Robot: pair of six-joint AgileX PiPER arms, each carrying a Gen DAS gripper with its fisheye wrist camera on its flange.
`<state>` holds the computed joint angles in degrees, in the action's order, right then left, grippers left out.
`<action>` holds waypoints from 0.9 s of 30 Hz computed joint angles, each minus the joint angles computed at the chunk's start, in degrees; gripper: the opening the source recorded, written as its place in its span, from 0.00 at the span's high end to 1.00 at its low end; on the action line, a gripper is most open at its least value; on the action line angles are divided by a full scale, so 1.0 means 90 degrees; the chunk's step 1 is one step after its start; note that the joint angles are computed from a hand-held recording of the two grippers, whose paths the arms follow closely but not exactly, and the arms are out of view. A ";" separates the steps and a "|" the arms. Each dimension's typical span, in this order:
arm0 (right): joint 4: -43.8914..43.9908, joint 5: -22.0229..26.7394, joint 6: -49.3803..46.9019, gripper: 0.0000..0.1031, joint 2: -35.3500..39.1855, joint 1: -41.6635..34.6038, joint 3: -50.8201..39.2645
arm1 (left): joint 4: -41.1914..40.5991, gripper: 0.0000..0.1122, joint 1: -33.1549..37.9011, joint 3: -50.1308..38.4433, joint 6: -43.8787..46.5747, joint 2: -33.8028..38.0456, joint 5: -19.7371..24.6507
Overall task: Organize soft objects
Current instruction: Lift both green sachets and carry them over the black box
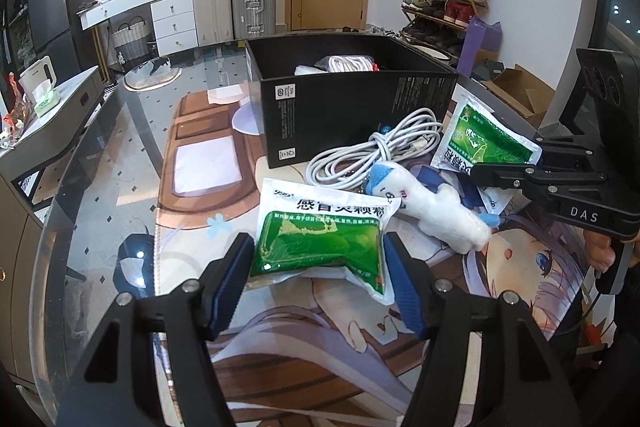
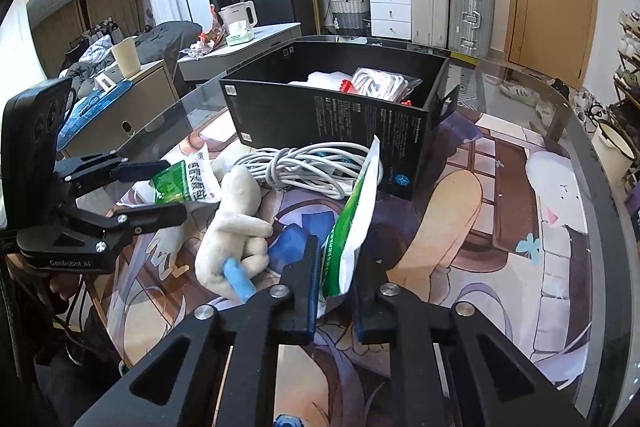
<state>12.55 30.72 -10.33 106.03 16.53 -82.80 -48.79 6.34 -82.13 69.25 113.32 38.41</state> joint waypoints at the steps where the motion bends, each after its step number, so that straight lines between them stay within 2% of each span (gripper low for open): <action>1: 0.0016 -0.0022 -0.0026 0.90 -0.0009 0.0006 0.0017 | -0.0035 0.42 0.0002 0.0024 0.0032 -0.0020 -0.0010; 8: -0.0029 -0.0226 -0.0087 0.95 -0.0132 0.0053 0.0179 | -0.0224 0.42 0.0037 0.0127 0.0176 -0.0120 -0.0034; 27: 0.0491 -0.0663 -0.0535 0.95 -0.0613 -0.0003 0.0574 | -0.0954 0.42 0.0177 0.0260 0.0575 -0.0368 -0.0091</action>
